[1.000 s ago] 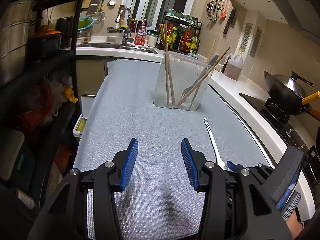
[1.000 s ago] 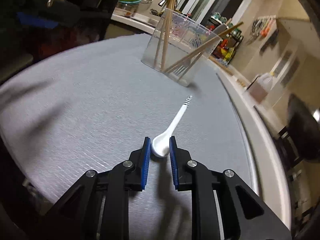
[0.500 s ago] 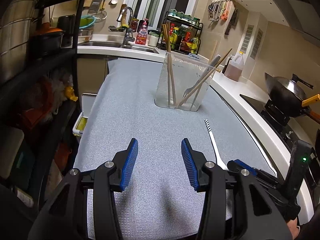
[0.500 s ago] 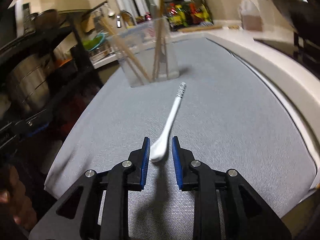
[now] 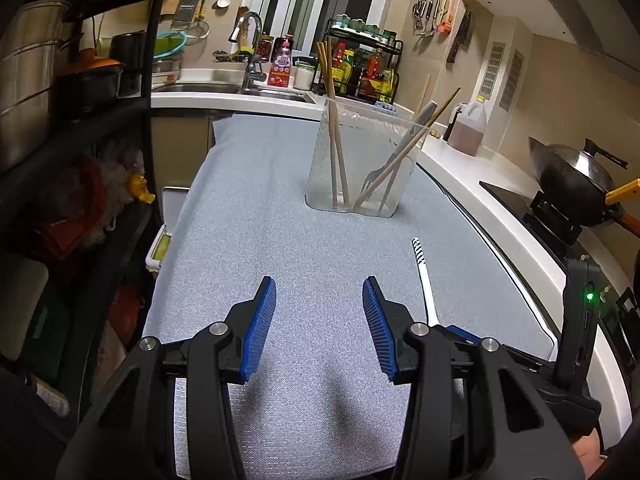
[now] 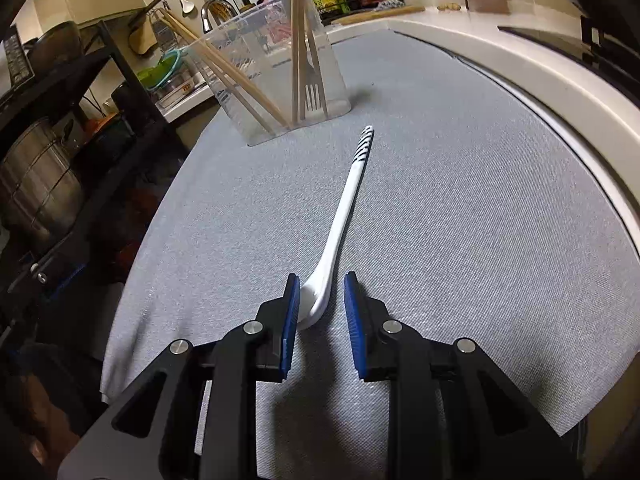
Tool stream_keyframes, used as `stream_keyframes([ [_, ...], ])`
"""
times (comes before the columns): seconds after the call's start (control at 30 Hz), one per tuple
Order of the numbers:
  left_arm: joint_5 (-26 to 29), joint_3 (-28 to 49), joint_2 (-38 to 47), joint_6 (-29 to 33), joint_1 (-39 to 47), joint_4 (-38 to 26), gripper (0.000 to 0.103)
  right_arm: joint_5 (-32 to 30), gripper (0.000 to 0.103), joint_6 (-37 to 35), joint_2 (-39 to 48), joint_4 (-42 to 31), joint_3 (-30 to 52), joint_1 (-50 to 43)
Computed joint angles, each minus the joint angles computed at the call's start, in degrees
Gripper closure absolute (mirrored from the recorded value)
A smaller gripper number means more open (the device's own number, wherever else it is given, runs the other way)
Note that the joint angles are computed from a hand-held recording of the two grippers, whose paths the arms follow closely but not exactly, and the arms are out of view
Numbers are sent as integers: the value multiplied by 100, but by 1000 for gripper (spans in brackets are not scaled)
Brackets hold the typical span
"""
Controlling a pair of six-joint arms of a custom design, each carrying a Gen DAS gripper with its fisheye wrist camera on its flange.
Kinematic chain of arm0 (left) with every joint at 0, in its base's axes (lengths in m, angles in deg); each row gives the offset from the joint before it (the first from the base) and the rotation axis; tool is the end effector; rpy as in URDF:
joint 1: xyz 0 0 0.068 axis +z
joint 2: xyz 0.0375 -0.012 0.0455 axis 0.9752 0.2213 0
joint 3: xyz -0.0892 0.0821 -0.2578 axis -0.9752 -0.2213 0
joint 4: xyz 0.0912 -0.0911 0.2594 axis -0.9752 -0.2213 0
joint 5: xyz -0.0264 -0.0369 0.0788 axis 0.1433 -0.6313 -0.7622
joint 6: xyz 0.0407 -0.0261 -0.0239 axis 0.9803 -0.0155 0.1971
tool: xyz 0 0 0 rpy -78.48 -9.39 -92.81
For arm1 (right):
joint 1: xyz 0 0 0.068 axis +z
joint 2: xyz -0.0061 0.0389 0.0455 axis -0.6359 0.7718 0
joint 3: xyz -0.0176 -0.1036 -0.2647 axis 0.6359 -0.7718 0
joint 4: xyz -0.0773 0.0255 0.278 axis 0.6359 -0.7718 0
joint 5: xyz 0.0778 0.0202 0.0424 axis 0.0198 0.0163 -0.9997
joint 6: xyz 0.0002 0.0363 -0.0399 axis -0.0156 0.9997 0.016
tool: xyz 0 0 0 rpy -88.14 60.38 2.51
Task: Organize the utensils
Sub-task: 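Regrip the white spoon's bowl between the right tool's fingers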
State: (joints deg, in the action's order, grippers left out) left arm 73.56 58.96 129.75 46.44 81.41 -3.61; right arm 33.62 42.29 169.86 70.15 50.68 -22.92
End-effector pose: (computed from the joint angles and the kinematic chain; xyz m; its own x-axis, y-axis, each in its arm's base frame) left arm 0.2566 0.0180 0.2761 -0.5282 -0.2841 -0.8002 -0.1897 0.9580 -0.2149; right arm 0.3691 0.1213 0.2108 -0.7990 -0.0001 -0.6014 -0.2863 0.8795 0.3801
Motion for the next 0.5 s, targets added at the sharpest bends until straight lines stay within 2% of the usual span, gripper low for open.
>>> stream_keyframes([
  [0.13,-35,11,-1,5,-53,4,58,130,78,96,-27,-244,76,75],
  [0.3,-86,23,-13,-7,-164,1,58,381,96,120,-51,-391,117,118],
  [0.5,-161,57,45,2,-314,14,58,575,96,-4,-161,-545,102,-173],
])
